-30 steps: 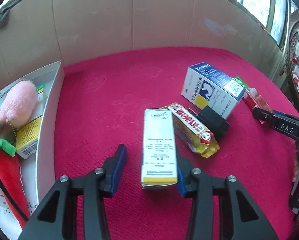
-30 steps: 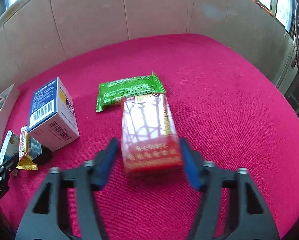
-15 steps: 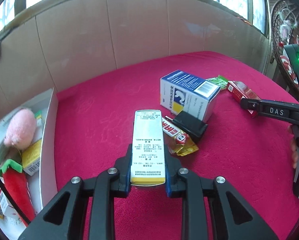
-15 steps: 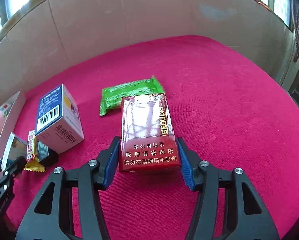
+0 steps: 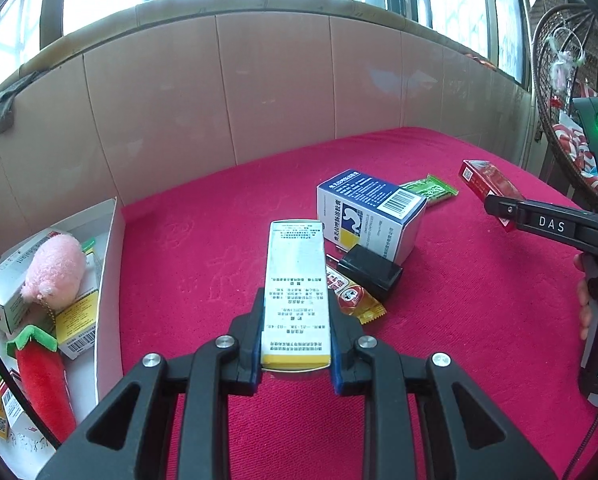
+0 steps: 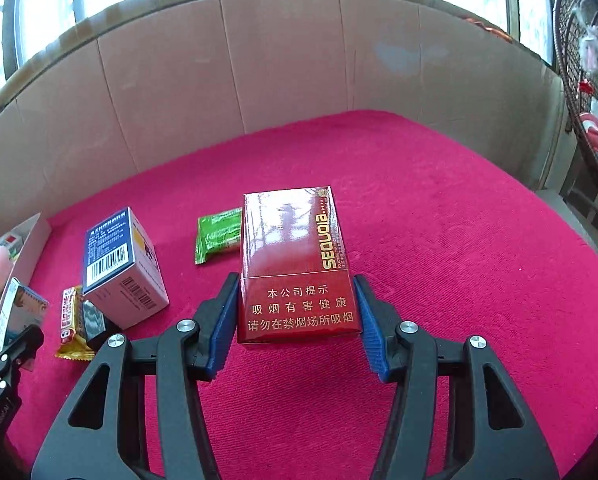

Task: Organize objects
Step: 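Carry the medicine box and red Sequoia pack in both tools over the white tray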

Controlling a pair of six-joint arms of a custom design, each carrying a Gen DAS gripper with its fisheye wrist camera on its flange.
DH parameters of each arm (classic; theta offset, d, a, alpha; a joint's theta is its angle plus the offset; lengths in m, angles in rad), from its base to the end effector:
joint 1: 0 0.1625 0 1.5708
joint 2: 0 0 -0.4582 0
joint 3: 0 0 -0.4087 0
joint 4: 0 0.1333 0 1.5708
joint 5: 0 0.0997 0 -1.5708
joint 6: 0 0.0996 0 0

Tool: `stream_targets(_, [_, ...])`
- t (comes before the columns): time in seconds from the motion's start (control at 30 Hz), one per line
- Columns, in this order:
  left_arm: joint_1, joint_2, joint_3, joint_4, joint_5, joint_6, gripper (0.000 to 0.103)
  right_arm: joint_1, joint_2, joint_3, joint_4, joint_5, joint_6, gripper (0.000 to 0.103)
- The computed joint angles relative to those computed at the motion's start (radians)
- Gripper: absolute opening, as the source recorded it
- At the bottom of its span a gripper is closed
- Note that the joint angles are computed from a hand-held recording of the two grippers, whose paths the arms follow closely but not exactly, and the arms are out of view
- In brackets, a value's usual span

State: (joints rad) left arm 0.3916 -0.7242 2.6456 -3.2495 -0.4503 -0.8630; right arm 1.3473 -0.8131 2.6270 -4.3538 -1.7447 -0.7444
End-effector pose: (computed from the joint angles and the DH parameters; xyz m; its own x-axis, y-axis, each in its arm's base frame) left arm -0.1822 -0.3165 0.0162 -0.6597 0.0338 -0.7508 0.6091 0.6093 -0.5078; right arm 0.0348 -0.3707 0.1253 -0.7681 -0.1111 0.6306 -0.5370 0.6481 -0.5400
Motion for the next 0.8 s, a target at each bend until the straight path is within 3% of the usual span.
stream_targets(0.5, [-0.035, 0.020, 0.017, -0.037, 0.030, -0.019, 0.024, -0.035, 0.013, 0.015, -0.087, 0.073, 0.006, 0.054])
stream_targets(0.8, [-0.064, 0.028, 0.039, -0.047, 0.055, -0.051, 0.024, -0.045, 0.108, 0.052, -0.300, 0.127, -0.041, 0.055])
